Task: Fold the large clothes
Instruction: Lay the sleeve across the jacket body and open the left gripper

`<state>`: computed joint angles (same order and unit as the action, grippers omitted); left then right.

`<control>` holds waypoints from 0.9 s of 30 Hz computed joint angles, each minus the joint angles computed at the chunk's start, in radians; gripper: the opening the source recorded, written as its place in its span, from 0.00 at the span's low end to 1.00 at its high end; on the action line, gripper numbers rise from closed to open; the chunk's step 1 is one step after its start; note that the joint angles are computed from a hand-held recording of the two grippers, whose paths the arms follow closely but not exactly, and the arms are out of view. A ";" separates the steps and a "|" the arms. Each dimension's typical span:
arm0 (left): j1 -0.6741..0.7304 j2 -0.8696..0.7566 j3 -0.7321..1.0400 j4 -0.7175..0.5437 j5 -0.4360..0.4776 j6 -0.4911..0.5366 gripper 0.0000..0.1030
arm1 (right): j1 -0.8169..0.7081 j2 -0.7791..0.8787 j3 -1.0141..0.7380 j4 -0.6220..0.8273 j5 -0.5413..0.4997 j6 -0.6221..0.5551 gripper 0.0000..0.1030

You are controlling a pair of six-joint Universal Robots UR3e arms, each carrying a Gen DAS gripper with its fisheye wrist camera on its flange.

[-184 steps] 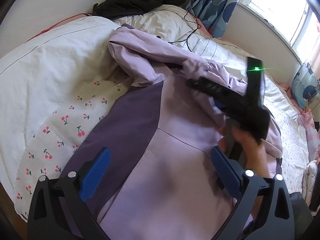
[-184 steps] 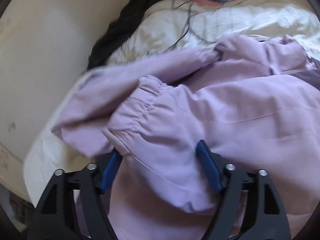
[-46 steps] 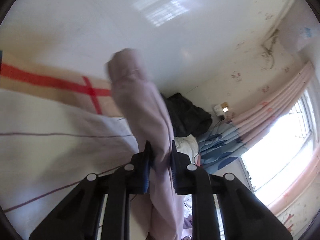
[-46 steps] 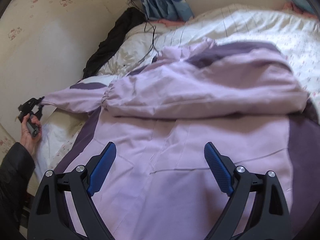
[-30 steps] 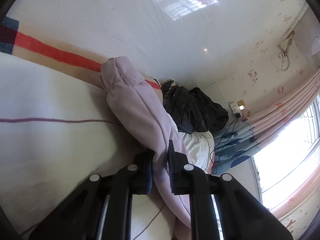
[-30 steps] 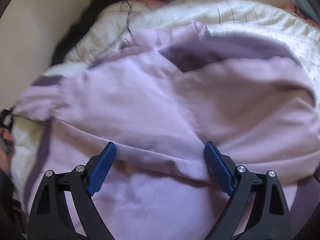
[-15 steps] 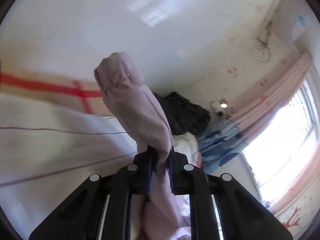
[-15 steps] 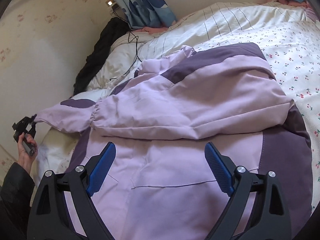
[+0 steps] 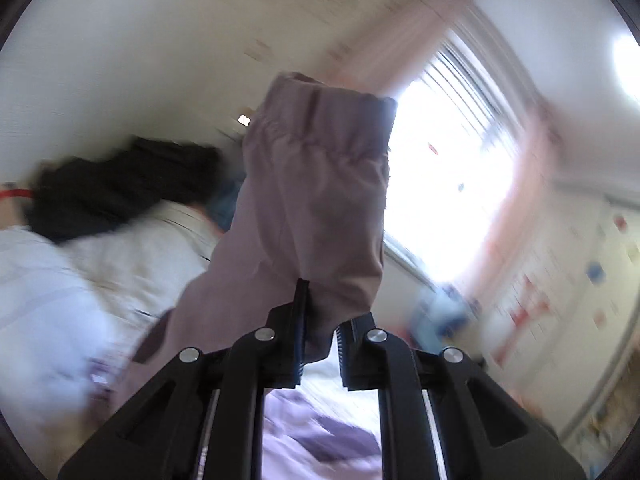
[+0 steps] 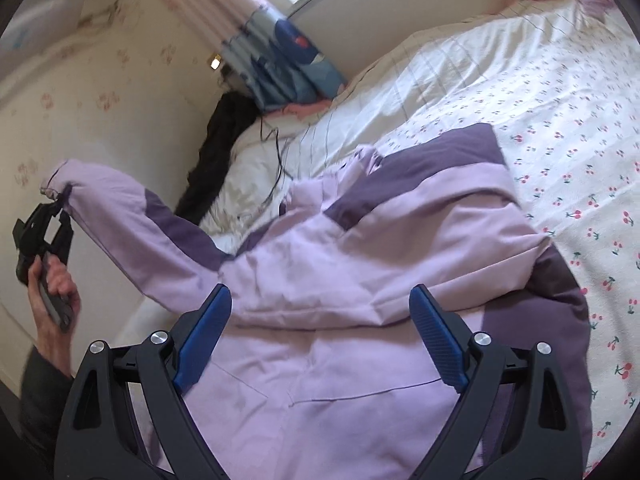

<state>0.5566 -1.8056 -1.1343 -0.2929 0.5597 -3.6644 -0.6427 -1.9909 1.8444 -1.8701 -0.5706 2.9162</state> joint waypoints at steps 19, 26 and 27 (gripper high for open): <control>-0.695 -0.482 0.094 -0.457 0.361 0.468 0.14 | -0.278 0.248 -0.145 0.808 0.253 -0.374 0.85; -0.796 -0.420 0.212 -0.724 0.614 0.604 0.28 | -0.241 0.270 -0.140 0.799 0.268 -0.379 0.85; -0.810 -0.406 0.211 -0.734 0.649 0.613 0.36 | -0.233 0.277 -0.143 0.792 0.271 -0.377 0.85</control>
<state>-0.2539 -2.2116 -0.9232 -1.0266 1.2086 -3.0514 -0.8761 -1.7144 1.7012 -1.0778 -0.2997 2.5391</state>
